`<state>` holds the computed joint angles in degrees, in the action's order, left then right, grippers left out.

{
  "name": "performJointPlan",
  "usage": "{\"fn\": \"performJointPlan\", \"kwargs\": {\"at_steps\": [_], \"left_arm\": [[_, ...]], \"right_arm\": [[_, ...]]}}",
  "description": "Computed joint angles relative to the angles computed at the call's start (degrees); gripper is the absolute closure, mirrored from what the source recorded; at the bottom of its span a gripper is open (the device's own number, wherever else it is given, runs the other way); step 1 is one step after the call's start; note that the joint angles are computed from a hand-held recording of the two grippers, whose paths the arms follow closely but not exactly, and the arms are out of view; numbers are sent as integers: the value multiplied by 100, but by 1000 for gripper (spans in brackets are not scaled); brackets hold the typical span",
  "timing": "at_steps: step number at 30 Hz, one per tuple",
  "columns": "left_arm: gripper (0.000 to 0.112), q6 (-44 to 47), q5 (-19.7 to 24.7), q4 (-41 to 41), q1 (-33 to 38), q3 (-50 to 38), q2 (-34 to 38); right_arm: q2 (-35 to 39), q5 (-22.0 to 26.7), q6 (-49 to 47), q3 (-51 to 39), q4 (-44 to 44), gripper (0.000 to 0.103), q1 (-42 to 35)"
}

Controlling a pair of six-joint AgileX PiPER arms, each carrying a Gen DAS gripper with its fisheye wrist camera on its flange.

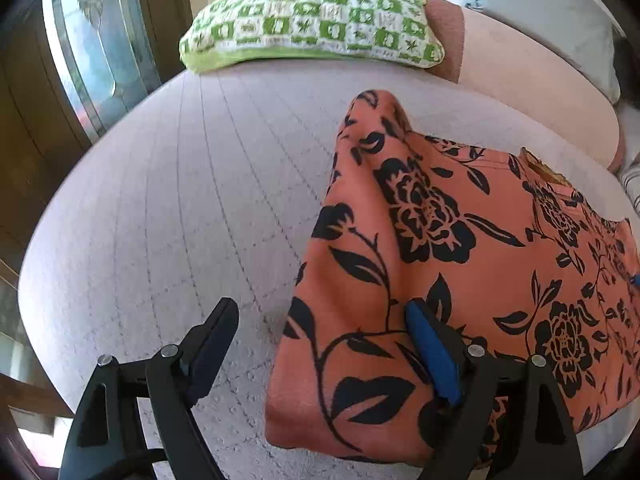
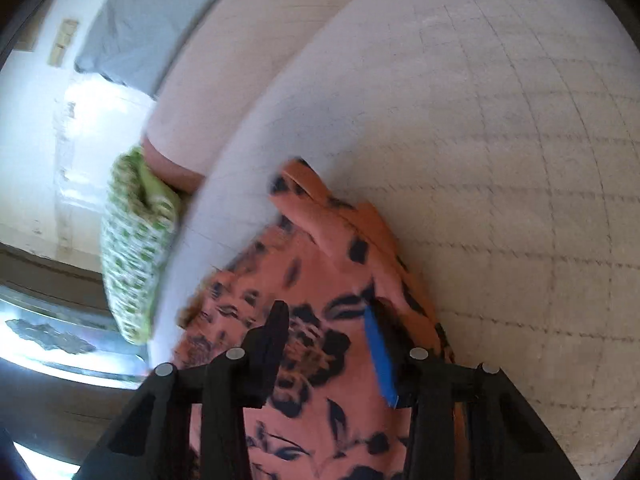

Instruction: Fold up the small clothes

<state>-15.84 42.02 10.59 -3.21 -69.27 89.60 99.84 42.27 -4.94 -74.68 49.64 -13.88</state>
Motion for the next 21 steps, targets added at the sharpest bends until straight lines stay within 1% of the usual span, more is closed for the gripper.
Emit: {"fn": "performJointPlan", "kwargs": {"at_steps": [2,4,6,7,8,11,13,16,19,21], "left_arm": [[26,-235,18,313,-140,-27,33],[26,-434,11,554,-276,-65,77],[26,-626,60,815,-435,-85,75],[26,-672,49,913,-470,-90,92],[26,-706,39,976,-494,-96,108],[26,-752,10,1047,-519,-50,80],[26,-736,-20,1034,-505,56,-25],[26,-797,-46,1109,-541,139,-84],[26,-794,-58,1135,-556,200,-140],[26,-770,-66,1104,-546,191,-126]], "right_arm": [[-13,-50,-277,-51,183,58,99],[116,50,-460,-214,323,56,232],[271,197,-111,-404,-81,52,370],[410,340,254,-559,-454,52,432],[551,385,558,-668,-731,52,549],[440,244,957,-727,-1170,51,728],[362,120,959,-706,-1127,50,847],[332,88,563,-770,-610,49,1023],[608,99,638,-1290,-720,50,1454],[971,189,773,-1761,-857,50,1758]]}}
